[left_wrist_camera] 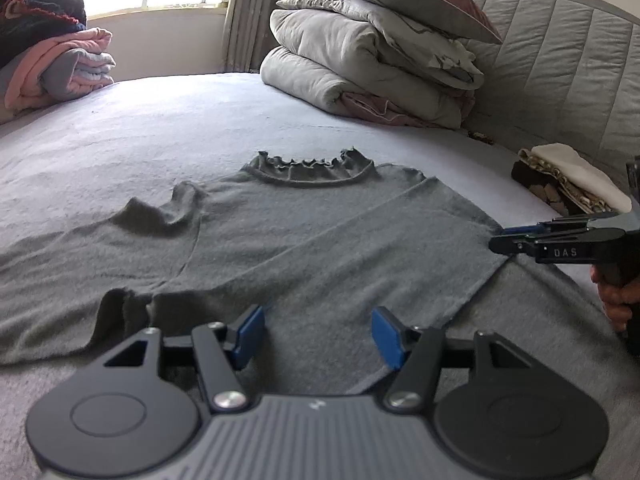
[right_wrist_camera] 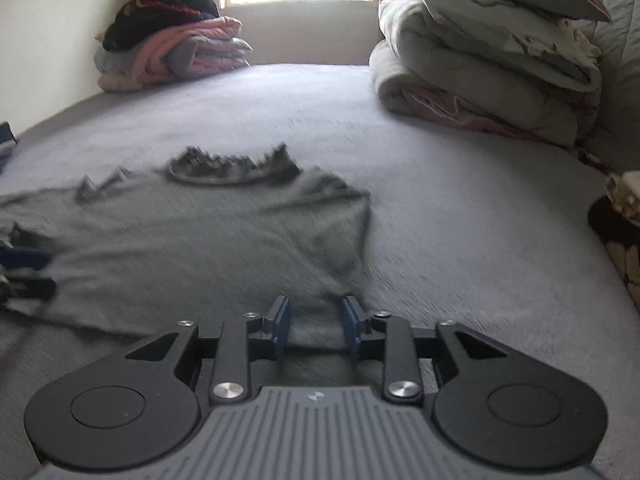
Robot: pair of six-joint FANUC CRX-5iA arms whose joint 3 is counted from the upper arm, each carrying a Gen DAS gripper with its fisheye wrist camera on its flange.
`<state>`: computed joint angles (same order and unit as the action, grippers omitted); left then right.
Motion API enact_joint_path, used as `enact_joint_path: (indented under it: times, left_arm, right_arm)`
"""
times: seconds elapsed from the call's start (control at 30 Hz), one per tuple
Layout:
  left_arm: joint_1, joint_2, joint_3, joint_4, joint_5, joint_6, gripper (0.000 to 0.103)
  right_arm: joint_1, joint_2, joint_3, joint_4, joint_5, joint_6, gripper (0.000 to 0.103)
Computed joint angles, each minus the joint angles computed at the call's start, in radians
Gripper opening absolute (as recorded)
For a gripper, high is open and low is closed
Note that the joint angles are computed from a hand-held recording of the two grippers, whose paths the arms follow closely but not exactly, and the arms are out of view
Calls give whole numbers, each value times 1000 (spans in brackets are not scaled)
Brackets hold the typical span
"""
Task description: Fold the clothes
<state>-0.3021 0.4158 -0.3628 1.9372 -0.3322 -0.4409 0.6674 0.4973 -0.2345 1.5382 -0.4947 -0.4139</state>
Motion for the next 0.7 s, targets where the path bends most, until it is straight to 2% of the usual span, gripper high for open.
enact_joint_path:
  times: [0.17,0.43,0.6,0.7]
  left_arm:
    - [17,-14,-19,-39,-10,0,62]
    - [17,-48,-59,3,-14,-56,62]
    - [1,-68,-78,107,-13,-128,62]
    - [11,-64,-73,52,3,-59,62]
  right_arm:
    - [-12,-42,-58,18,27,-32,29]
    - [39,-52,-55,-82,-37,20,31]
    - [34,-55,-55,36,-17,-119,35]
    - [29,-31,-18,89,25,-170,39]
